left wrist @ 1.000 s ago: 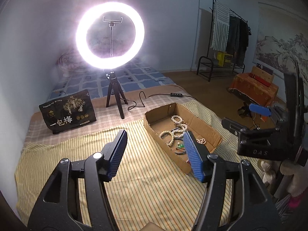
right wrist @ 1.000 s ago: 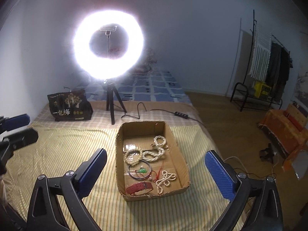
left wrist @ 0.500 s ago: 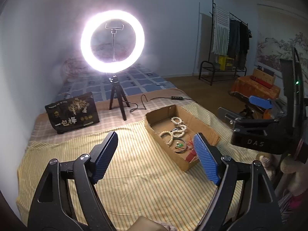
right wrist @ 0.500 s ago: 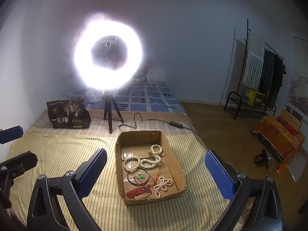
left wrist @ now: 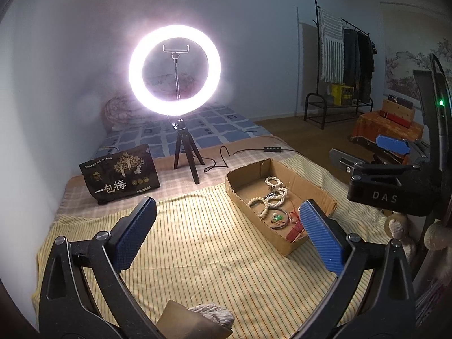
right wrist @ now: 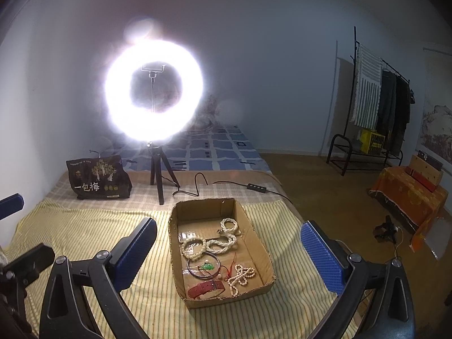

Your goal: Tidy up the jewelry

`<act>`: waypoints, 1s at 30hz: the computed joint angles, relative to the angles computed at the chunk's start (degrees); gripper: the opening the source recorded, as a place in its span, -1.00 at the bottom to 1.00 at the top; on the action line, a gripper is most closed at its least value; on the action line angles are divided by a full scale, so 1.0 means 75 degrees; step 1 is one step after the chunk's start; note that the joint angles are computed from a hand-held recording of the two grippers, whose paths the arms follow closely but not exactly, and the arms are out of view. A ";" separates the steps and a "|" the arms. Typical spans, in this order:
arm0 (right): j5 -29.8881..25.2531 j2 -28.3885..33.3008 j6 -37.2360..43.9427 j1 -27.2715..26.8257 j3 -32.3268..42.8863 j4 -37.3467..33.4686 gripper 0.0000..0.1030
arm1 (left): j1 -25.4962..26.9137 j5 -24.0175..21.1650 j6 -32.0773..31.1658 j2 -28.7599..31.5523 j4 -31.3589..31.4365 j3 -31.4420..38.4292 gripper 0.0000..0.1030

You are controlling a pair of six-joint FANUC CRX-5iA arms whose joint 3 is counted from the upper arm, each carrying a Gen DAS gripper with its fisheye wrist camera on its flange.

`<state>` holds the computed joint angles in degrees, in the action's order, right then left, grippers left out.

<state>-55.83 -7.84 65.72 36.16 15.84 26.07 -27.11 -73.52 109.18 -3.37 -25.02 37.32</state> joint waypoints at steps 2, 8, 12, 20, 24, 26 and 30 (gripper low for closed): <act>-0.0002 0.0023 0.0028 0.0003 0.0018 -0.0044 0.99 | -0.0006 -0.0027 -0.0021 0.0001 -0.0001 -0.0007 1.00; 0.0033 0.0029 -0.0033 0.0065 -0.0096 0.0142 0.99 | 0.0031 -0.0011 0.0040 -0.0008 0.0043 -0.0030 1.00; 0.0015 0.0040 -0.0070 0.0054 -0.0112 0.0133 0.99 | -0.0004 -0.0091 0.0058 0.0021 0.0005 0.0011 1.00; 0.0021 0.0034 -0.0045 0.0049 -0.0158 0.0138 0.99 | -0.0058 -0.0181 0.0065 0.0062 -0.0051 0.0052 1.00; 0.0023 0.0043 -0.0063 0.0043 -0.0161 0.0142 0.99 | -0.0060 -0.0167 0.0074 0.0060 -0.0050 0.0047 1.00; 0.0029 0.0043 -0.0059 0.0038 -0.0167 0.0137 0.99 | -0.0076 -0.0167 0.0083 0.0062 -0.0074 0.0047 1.00; 0.0006 0.0057 -0.0030 0.0028 -0.0143 0.0116 0.99 | -0.0073 -0.0195 0.0080 0.0072 -0.0059 0.0067 1.00</act>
<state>-55.78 -7.41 65.50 36.37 14.77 26.94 -27.66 -74.98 109.77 -2.83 -25.46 37.82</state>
